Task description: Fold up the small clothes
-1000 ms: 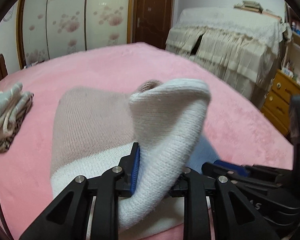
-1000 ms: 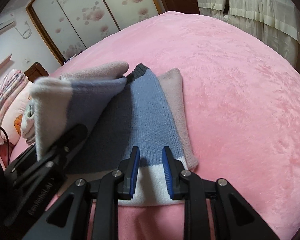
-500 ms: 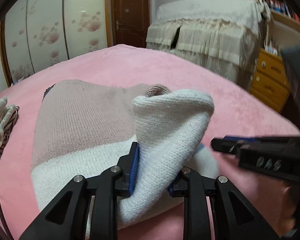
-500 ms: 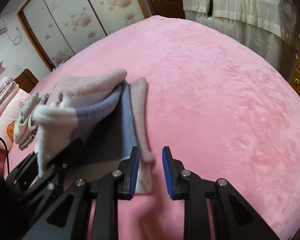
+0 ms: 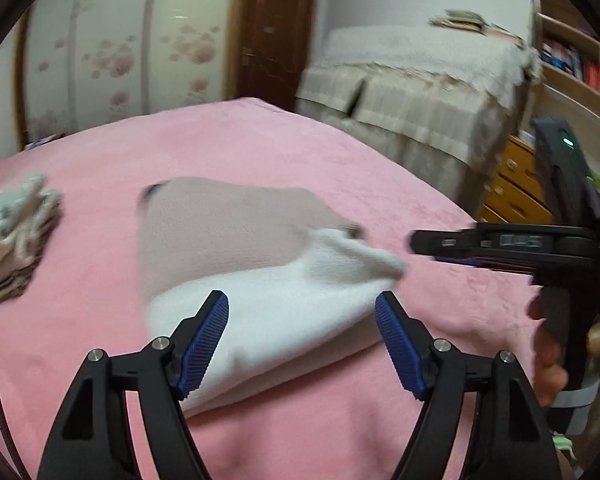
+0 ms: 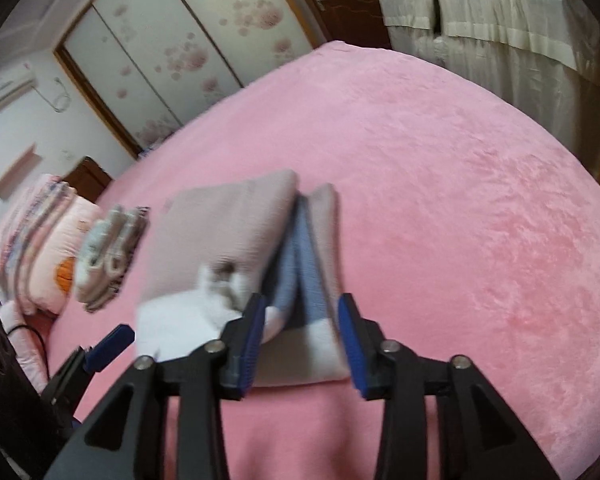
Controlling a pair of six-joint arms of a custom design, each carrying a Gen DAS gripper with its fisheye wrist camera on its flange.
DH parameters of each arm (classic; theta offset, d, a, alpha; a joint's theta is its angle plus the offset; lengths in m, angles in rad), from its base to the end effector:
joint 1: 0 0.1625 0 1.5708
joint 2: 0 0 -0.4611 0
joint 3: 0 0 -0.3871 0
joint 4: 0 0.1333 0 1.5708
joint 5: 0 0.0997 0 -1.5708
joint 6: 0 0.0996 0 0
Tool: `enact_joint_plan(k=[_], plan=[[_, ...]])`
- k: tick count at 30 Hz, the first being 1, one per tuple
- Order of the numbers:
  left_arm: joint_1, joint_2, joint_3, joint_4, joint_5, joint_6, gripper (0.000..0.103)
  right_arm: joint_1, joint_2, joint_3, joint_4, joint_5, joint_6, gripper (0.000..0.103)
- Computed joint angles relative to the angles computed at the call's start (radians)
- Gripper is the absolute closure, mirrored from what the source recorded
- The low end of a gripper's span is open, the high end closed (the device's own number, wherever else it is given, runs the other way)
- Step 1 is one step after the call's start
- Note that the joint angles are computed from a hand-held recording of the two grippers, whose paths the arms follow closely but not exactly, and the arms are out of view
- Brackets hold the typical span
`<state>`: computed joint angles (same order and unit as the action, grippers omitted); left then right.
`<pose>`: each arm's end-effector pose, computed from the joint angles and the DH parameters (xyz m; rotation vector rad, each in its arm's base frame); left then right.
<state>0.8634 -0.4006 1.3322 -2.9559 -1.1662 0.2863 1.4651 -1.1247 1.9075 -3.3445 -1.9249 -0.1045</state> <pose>-0.3792 -0.7089 -0.0070 1.1961 2.4789 -0.7382 0.0343 -0.6132 0.3377 -0.2351 -2.4165 1.2534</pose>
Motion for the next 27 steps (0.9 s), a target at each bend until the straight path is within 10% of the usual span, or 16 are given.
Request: enact_joint_plan(k=[15, 18, 27], plan=[[0.111, 0.016, -0.127, 0.154, 0.067, -0.321, 0.028, -0.014, 0.047, -0.090, 0.179, 0.098, 0.035, 0.055], [0.109, 0.037, -0.158, 0.169, 0.071, -0.306, 0.028, -0.016, 0.046, -0.096, 0.196, 0.093, 0.026, 0.086], [0.101, 0.082, -0.213, 0.234, 0.070, -0.281, 0.028, -0.027, 0.030, 0.023, 0.019, -0.001, 0.006, 0.089]])
